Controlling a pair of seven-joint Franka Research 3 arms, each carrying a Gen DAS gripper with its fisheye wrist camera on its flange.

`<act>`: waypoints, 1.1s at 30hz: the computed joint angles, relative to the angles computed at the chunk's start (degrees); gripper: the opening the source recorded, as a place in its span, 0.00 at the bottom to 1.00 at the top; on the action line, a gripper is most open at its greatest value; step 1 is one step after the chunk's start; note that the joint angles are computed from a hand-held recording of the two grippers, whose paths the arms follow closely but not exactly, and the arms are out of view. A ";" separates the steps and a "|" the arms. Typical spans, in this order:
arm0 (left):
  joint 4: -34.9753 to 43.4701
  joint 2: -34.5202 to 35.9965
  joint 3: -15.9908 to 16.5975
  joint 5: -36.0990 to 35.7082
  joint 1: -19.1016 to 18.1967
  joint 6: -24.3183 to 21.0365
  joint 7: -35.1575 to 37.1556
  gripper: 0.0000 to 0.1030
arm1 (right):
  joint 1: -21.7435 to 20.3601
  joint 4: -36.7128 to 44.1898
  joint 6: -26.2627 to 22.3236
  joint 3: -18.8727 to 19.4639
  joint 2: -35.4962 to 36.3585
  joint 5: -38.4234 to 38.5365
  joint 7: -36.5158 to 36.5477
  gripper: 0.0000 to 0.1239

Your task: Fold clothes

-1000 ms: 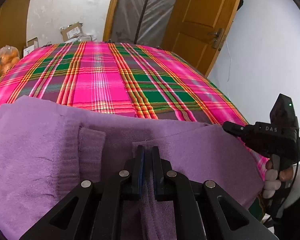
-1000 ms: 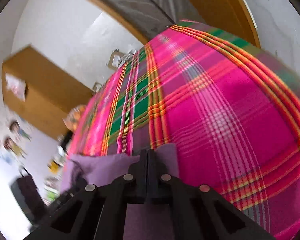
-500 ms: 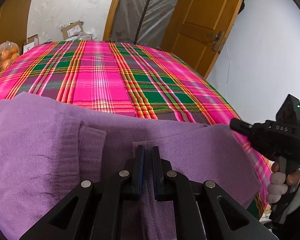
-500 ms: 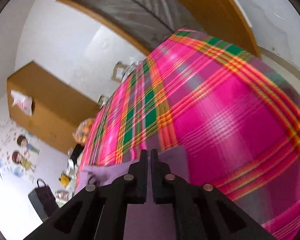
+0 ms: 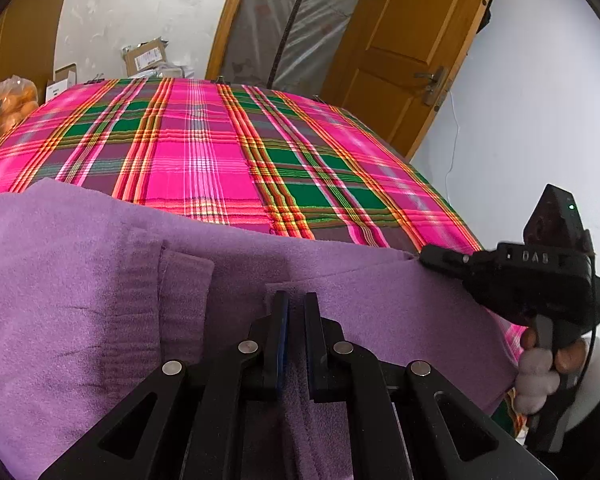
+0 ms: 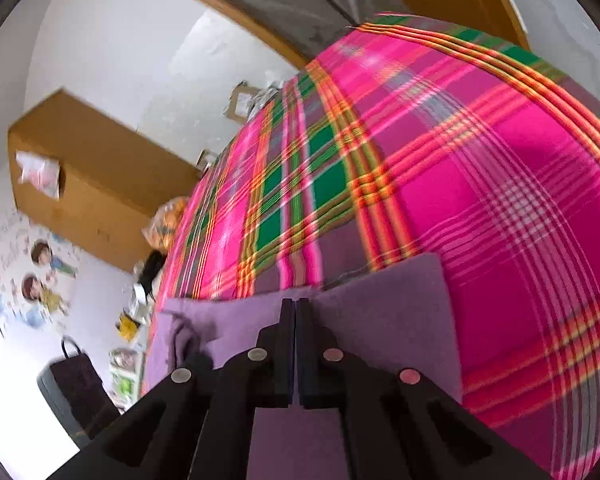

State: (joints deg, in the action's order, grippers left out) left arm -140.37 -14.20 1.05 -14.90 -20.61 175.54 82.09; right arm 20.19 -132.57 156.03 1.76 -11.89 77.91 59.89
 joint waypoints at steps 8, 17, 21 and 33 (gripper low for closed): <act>-0.02 -0.05 0.38 -0.98 -0.43 -0.02 0.97 0.07 | -0.33 -2.75 6.30 -1.15 -1.37 3.29 -0.20 0.00; -1.89 -1.78 1.06 -3.65 -1.35 0.74 2.45 0.07 | 0.53 -7.52 8.45 -0.76 -7.47 3.62 -2.83 0.03; -5.31 -5.02 -0.80 0.36 0.74 1.13 -1.37 0.07 | 2.24 -12.56 7.85 -1.09 -13.73 4.26 -5.98 0.03; -12.63 -13.93 -0.35 11.50 -0.02 3.19 -8.13 0.07 | 4.90 -17.37 8.85 -1.22 -19.04 -4.47 -0.89 0.03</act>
